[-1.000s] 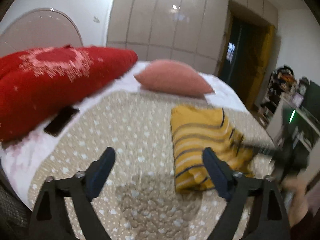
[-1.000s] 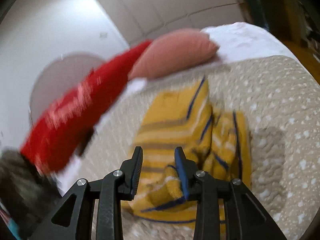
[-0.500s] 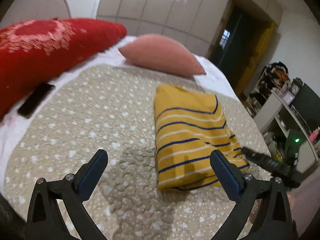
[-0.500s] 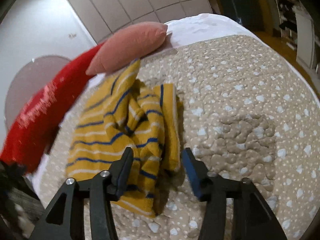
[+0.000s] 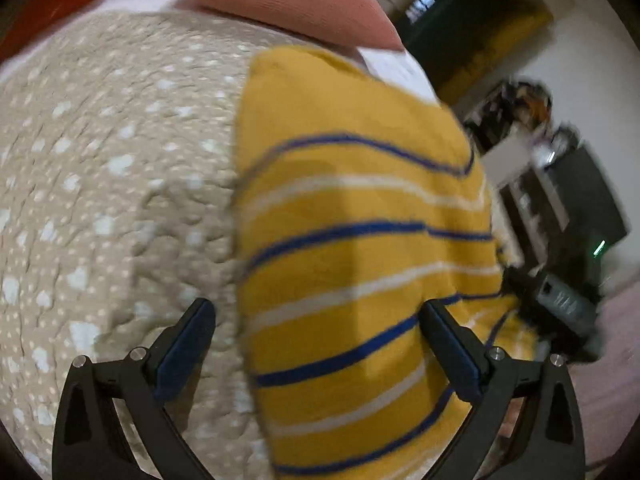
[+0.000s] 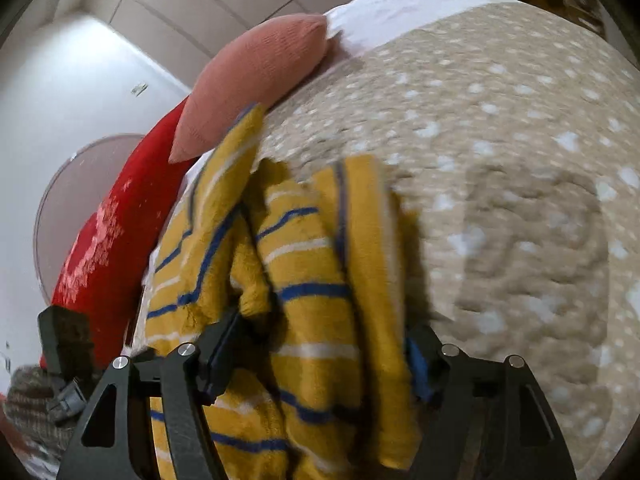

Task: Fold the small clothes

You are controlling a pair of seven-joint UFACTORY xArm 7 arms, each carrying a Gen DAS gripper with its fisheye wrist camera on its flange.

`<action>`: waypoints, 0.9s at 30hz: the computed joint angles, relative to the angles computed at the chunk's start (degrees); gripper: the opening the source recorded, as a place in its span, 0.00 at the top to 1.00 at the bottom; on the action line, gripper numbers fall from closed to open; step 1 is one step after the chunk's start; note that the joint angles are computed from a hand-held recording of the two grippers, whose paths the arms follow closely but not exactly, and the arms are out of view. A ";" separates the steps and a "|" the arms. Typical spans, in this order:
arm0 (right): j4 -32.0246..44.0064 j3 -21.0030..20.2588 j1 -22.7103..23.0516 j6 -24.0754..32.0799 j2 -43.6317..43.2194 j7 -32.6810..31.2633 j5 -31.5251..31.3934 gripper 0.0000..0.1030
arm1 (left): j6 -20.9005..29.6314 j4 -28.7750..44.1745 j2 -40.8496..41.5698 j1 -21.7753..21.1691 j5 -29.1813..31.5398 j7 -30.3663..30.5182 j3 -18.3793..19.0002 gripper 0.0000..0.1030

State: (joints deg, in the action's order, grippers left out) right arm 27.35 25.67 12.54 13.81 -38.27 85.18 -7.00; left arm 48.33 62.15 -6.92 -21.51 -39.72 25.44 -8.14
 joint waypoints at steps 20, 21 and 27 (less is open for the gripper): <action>7.55 8.84 3.12 28.76 -18.57 6.09 -4.01 0.58 | -0.91 -17.80 -29.24 -0.62 15.87 -9.42 1.62 0.44; 9.23 8.90 2.28 28.15 -17.80 5.26 -4.92 0.58 | -1.68 -19.21 -31.67 -0.57 16.47 -10.35 1.60 0.40; 18.01 10.61 -2.68 21.13 -4.64 0.91 -7.90 0.58 | -7.31 -25.28 -43.76 -0.63 21.34 -15.99 0.93 0.27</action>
State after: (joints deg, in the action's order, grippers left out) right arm 45.35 36.27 9.85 34.94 -42.92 86.09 -14.90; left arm 41.02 36.87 -50.68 -22.14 -18.38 9.44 -7.21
